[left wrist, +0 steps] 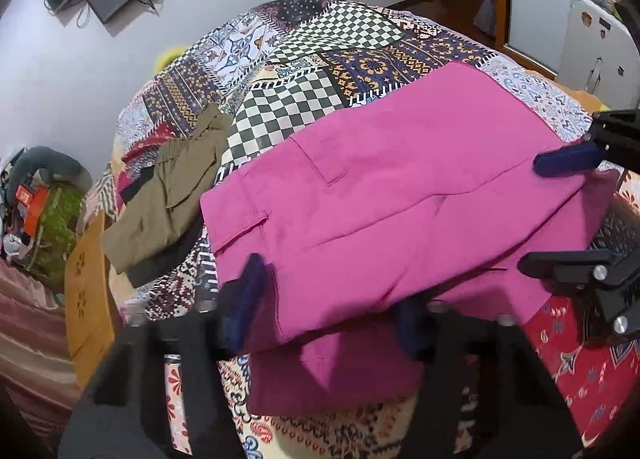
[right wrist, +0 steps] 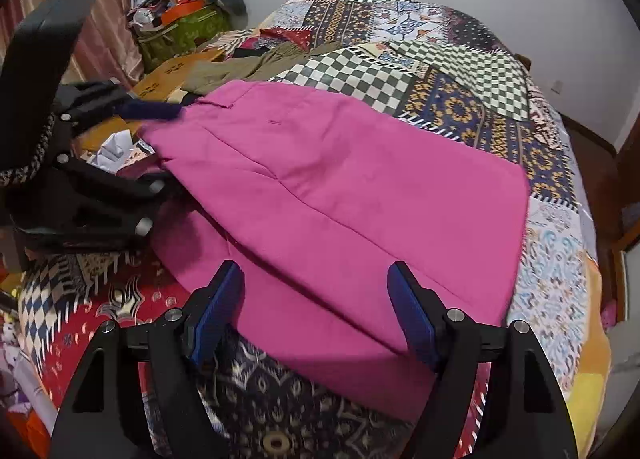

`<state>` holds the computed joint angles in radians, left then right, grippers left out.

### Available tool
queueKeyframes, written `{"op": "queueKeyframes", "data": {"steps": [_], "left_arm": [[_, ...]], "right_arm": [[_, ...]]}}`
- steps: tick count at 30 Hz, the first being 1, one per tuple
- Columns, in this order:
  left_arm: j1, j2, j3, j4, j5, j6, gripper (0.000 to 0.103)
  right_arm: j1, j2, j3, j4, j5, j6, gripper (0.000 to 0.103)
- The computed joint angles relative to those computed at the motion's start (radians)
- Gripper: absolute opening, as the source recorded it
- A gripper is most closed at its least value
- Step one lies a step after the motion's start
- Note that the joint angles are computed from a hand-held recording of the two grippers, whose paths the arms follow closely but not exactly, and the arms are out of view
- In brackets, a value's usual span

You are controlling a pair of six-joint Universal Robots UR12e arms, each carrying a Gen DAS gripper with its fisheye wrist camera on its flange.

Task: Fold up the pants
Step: 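Lower the folded edge onto the pants and open both grippers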

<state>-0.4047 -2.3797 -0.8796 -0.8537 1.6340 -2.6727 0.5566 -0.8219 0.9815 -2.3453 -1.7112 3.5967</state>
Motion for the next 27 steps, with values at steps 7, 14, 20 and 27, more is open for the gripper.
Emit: {"op": "queueKeyframes", "data": {"steps": [7, 14, 20, 27], "left_arm": [[0.000, 0.011, -0.018, 0.067, -0.021, -0.009, 0.020], [0.010, 0.063, -0.083, 0.123, -0.070, -0.039, 0.018], [0.012, 0.097, -0.132, 0.106, -0.100, -0.040, 0.018], [0.008, 0.106, -0.157, 0.049, -0.098, -0.033, 0.022]], "right_arm": [[-0.009, 0.018, -0.029, -0.008, -0.001, -0.010, 0.009], [0.006, -0.017, 0.019, -0.118, -0.061, -0.065, 0.007], [0.021, -0.035, 0.041, -0.117, -0.094, -0.097, 0.007], [0.016, -0.046, 0.073, -0.081, -0.050, -0.035, 0.007]]}}
